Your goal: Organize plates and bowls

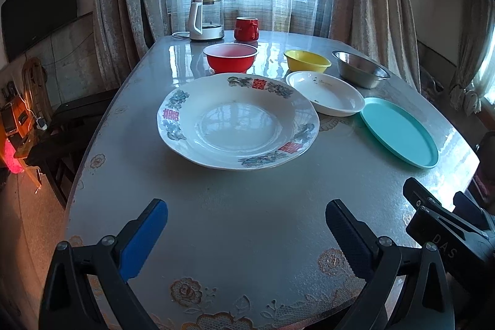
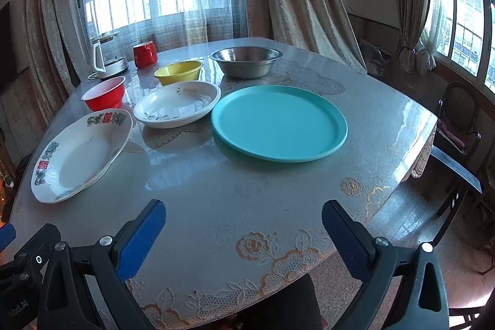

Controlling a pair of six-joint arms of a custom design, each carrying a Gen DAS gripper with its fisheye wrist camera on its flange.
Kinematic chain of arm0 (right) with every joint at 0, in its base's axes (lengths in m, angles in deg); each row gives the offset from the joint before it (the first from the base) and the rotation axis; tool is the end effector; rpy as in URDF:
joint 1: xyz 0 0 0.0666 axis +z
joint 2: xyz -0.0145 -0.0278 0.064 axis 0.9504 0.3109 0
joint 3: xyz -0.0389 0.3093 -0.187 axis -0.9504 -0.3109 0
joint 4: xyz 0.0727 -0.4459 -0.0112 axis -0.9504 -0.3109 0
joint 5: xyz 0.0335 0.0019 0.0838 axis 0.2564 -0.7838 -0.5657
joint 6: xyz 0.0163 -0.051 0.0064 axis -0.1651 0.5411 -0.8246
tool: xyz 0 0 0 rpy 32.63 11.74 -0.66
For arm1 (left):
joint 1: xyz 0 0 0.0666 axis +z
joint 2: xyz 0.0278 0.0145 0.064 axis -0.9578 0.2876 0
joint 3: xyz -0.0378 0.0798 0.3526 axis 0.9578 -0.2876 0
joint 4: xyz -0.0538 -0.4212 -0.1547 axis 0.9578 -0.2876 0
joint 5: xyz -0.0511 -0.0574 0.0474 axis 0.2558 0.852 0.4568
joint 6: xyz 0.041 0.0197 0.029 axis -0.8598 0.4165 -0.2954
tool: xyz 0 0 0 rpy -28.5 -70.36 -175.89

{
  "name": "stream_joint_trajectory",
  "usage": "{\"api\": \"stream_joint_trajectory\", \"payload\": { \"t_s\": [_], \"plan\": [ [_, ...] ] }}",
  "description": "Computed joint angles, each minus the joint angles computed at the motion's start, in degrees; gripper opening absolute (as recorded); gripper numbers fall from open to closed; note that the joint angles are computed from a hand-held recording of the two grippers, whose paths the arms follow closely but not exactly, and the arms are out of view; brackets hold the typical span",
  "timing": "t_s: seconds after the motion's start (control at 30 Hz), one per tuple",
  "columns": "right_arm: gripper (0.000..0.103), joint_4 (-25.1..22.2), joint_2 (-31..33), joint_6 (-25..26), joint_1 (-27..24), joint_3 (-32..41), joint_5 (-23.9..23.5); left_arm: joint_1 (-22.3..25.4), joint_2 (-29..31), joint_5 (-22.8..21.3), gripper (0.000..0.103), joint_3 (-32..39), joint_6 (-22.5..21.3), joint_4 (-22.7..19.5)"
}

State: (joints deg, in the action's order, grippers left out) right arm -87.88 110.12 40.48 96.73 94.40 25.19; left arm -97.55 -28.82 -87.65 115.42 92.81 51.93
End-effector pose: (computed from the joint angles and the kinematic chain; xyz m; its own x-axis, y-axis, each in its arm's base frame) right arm 0.4141 0.1743 0.2716 -0.6512 0.1565 -0.7426 0.2107 0.9773 0.0211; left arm 0.3812 -0.1609 0.2732 -0.6934 -0.0754 -0.7166 -0.0507 0.9972 -0.0558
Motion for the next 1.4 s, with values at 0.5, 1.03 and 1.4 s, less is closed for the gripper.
{"api": "stream_joint_trajectory", "payload": {
  "t_s": [0.5, 1.03, 1.4],
  "plan": [
    [0.103, -0.2, 0.2, -0.4, -0.3, -0.1, -0.9, -0.1, 0.1, 0.0, 0.103, -0.1, -0.2, 0.4],
    [0.103, -0.3, 0.3, -0.6, -0.4, -0.1, -1.2, -0.2, 0.0, 0.1, 0.103, -0.2, -0.1, 0.0],
    [0.103, -0.5, 0.6, -0.5, -0.7, 0.0, -1.6, -0.1, 0.5, 0.7, 0.103, 0.2, 0.0, -0.5]
  ]
}}
